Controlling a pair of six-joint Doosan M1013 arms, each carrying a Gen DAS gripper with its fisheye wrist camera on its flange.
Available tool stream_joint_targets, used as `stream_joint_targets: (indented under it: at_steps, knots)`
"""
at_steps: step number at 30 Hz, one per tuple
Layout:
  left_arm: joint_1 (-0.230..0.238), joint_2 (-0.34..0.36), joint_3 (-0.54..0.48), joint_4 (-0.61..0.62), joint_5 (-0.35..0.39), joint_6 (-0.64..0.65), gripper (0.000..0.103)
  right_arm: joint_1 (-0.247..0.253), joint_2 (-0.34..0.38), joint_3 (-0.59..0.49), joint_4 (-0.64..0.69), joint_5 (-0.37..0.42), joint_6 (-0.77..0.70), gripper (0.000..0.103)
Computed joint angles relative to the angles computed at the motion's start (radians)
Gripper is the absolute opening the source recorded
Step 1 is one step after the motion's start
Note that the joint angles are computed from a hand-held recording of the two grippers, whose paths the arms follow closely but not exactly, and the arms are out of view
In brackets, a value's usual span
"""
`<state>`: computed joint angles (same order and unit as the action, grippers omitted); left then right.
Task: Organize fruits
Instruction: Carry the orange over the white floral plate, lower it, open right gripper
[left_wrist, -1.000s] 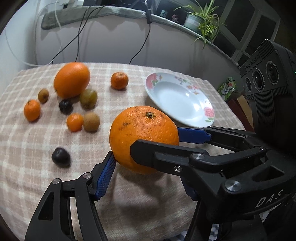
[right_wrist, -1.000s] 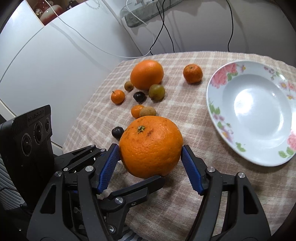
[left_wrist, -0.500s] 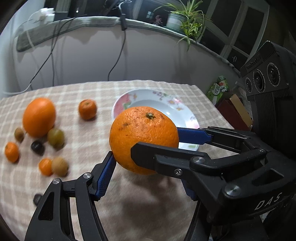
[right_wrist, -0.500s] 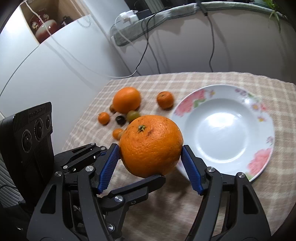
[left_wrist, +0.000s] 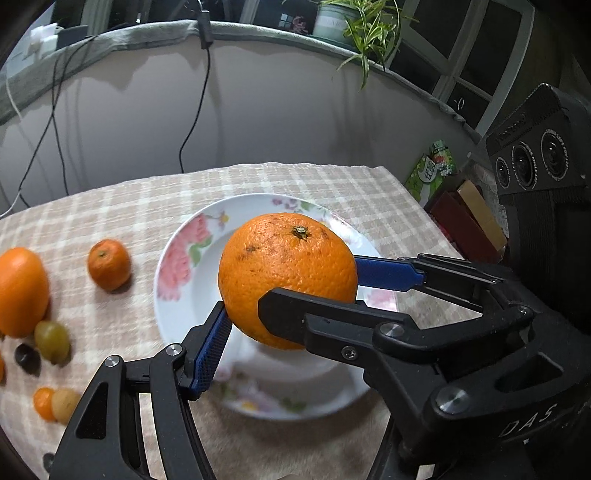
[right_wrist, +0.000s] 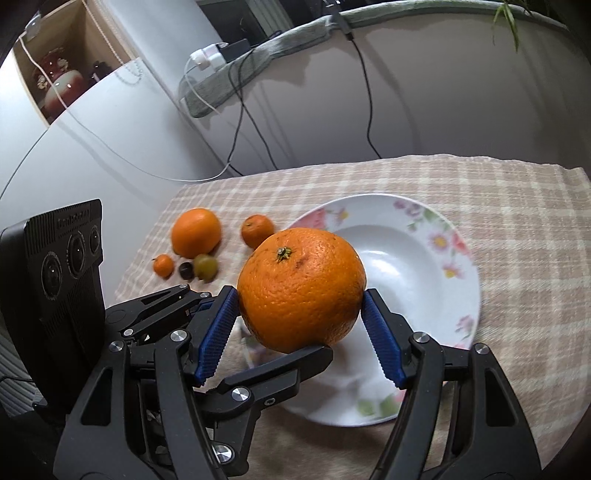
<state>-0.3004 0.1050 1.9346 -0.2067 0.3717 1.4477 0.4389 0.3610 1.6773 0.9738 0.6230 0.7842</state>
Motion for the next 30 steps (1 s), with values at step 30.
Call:
stream_joint_targets:
  at_steps: [30]
  knots:
    - [-0.007,0.072,-0.062,0.072,0.048,-0.055,0.066,-0.023,0.041,-0.034,-0.057,0.001,0.051,0.072]
